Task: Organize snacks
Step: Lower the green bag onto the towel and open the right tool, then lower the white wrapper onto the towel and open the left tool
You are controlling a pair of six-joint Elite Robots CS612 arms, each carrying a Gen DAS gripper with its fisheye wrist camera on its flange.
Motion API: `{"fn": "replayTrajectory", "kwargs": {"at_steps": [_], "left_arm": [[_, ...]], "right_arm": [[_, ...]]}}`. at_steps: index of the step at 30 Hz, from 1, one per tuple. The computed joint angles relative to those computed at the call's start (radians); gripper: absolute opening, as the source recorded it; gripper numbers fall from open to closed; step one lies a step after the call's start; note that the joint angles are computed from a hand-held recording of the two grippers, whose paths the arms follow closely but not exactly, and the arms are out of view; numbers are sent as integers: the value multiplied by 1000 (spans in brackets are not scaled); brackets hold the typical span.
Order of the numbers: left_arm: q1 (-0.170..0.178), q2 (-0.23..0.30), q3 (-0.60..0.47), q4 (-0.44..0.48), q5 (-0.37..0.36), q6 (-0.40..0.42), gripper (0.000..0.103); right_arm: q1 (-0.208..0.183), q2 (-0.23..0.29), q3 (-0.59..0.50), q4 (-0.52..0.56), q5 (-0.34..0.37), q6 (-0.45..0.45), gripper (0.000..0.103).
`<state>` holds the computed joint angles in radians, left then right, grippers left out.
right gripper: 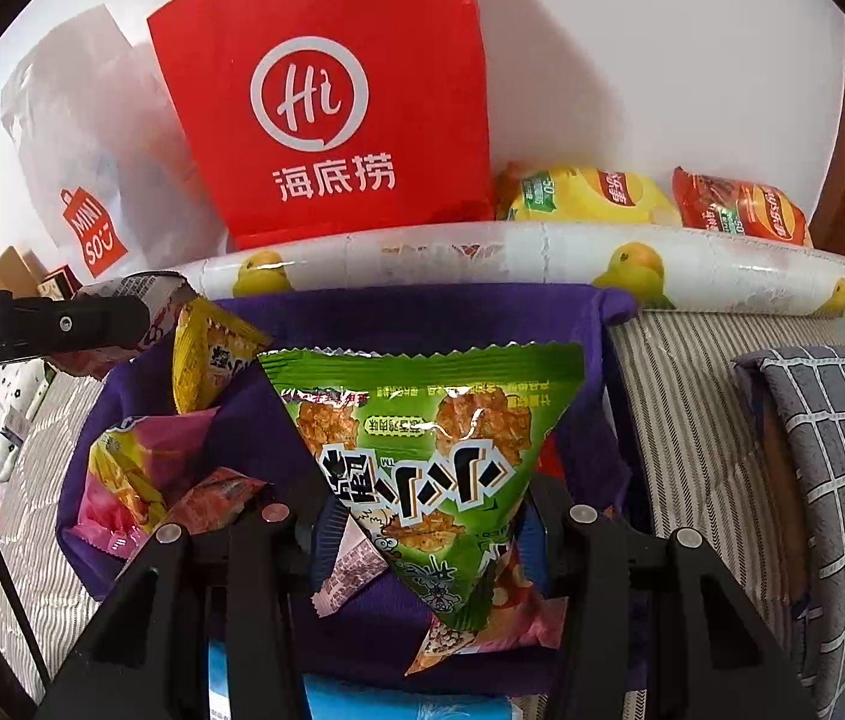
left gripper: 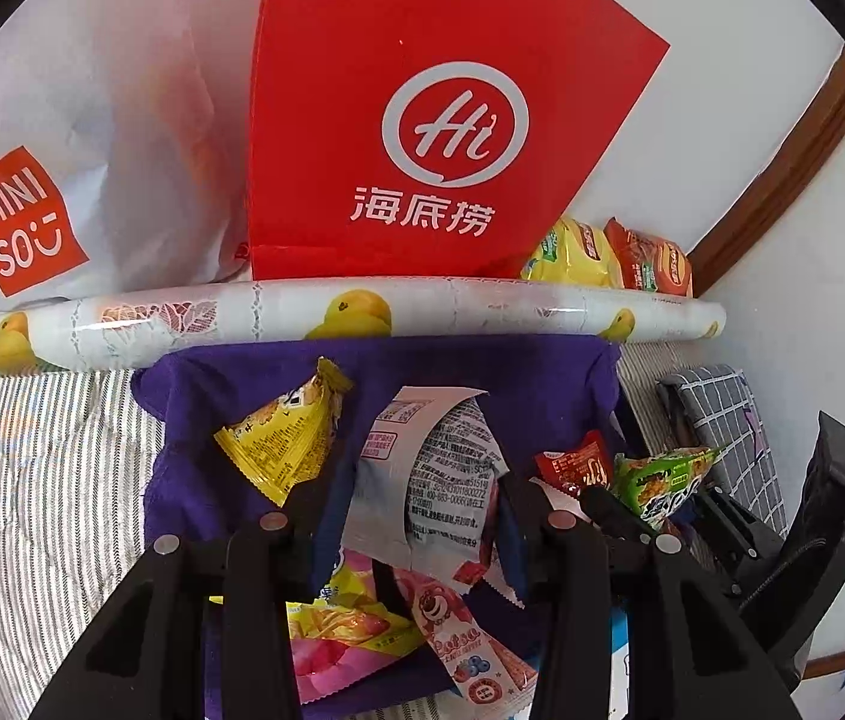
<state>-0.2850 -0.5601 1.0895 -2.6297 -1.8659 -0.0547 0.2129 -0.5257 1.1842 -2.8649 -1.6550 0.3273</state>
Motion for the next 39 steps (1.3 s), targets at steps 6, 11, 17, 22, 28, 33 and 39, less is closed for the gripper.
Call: {"fn": "replayTrajectory", "kwargs": {"at_steps": [6, 11, 17, 22, 28, 33, 39], "left_arm": [[-6, 0, 1, 7, 14, 12, 41], [-6, 5, -6, 25, 25, 15, 41], [0, 16, -24, 47, 33, -4, 41], [1, 25, -42, 87, 38, -9, 41], [-5, 33, -55, 131, 51, 5, 42], [-8, 36, -59, 151, 60, 8, 43], [-9, 37, -62, 156, 66, 10, 44]], "right_arm": [[1, -2, -4, 19, 11, -16, 63], [8, -5, 2, -3, -9, -45, 66], [5, -15, 24, -63, -13, -24, 69], [1, -19, 31, -72, -6, -9, 69], [0, -17, 28, -57, 2, -6, 69], [1, -19, 30, -60, -1, -8, 69], [-1, -19, 30, -57, 6, 2, 69]]}}
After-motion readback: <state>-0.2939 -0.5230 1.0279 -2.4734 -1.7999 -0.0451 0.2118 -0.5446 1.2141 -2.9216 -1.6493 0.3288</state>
